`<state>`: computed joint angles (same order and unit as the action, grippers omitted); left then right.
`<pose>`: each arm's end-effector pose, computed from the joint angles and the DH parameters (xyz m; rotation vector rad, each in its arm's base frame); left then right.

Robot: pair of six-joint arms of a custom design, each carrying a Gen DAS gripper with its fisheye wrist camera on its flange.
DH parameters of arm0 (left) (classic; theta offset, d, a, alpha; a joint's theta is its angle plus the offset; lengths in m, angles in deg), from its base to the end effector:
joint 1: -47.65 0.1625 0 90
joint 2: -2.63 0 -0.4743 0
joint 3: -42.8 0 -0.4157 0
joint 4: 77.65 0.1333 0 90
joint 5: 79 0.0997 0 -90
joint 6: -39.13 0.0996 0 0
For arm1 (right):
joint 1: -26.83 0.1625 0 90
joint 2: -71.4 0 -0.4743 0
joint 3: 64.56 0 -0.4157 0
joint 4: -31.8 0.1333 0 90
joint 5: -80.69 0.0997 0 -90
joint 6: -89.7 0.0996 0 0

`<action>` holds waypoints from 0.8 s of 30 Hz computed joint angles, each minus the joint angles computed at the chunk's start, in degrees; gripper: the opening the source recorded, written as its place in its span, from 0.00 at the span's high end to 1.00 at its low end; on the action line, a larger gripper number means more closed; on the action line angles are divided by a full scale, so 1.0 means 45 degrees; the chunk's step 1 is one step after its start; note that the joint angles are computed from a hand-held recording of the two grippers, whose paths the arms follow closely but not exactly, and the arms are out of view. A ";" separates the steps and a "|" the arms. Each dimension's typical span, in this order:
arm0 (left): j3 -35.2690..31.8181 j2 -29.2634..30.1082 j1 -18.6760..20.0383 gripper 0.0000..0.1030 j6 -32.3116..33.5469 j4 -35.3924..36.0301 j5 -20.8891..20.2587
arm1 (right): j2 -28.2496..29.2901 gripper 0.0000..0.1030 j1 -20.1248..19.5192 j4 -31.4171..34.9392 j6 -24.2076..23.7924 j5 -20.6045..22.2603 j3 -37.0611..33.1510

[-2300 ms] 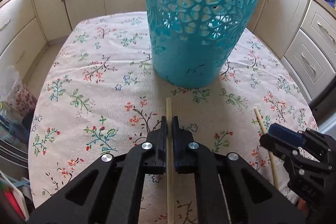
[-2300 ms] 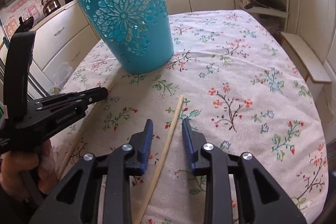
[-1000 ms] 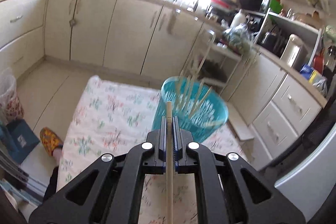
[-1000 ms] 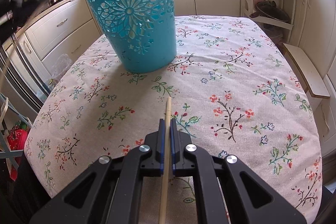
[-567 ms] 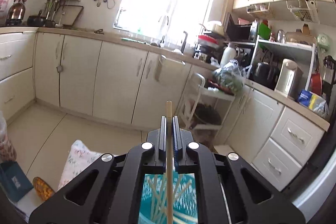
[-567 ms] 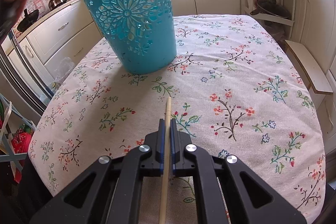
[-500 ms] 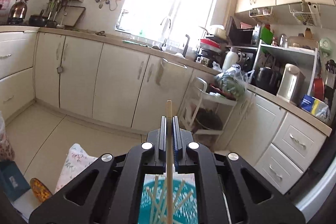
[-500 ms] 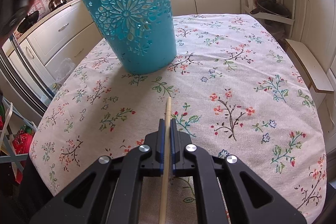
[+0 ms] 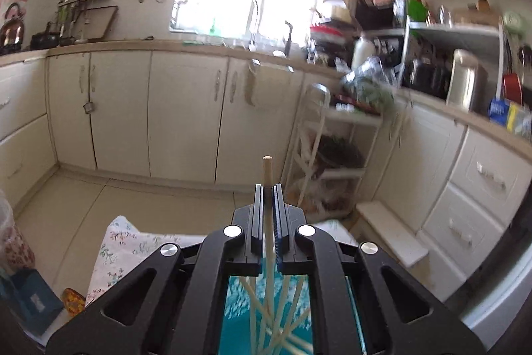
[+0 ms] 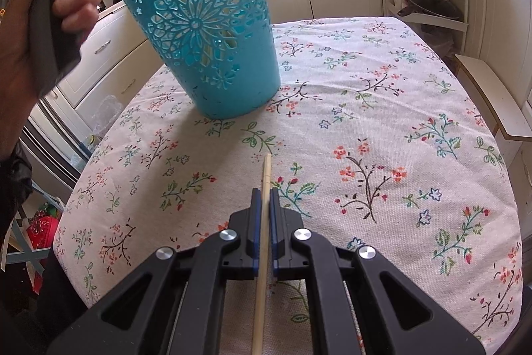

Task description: Organize utensils

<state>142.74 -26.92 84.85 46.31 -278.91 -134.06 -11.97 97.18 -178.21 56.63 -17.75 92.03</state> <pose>-0.4273 -0.5633 0.0083 1.0343 2.4013 -1.2087 0.0059 -0.3364 0.2408 0.2137 -2.5020 0.8907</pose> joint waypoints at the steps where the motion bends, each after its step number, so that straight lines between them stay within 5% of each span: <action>1: 0.0183 -0.0034 -0.0050 0.95 0.0047 0.0112 0.0106 | -0.0017 0.94 -0.0006 0.0015 -0.0025 -0.0008 0.0002; 4: 0.0961 -0.0420 -0.0245 0.86 -0.0122 0.0072 0.0528 | -0.0004 0.89 0.0073 0.0115 -0.0263 -0.0031 -0.0022; 6: 0.1689 -0.0791 -0.0437 0.54 -0.0369 -0.0716 0.0977 | 0.0152 0.89 0.0236 -0.0103 -0.0394 -0.0303 -0.0022; 8: 0.2731 -0.1167 -0.0681 0.39 -0.0673 -0.2280 0.1715 | 0.0381 0.89 0.0450 -0.0406 -0.0529 -0.0661 -0.0031; 11: 0.4038 -0.1710 -0.0665 0.29 -0.1672 -0.2828 0.2349 | 0.1313 0.94 0.1173 -0.1708 -0.1051 -0.1938 -0.0070; 14: 0.5021 -0.1955 -0.0119 0.25 -0.3800 -0.1350 0.2526 | 0.1581 0.95 0.1322 -0.2108 -0.1161 -0.2241 -0.0086; 18: 0.5755 -0.1918 0.0650 0.25 -0.5939 -0.0291 0.2036 | -0.0278 0.95 0.0369 -0.0183 -0.0223 -0.0264 0.0200; 24: 0.6008 -0.1723 0.1079 0.25 -0.6762 -0.0004 0.1530 | -0.3788 0.95 -0.0570 0.2767 0.0960 0.4014 0.0088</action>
<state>169.78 -34.67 89.71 15.88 -278.93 -127.18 -29.02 94.62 -165.76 60.95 0.31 92.42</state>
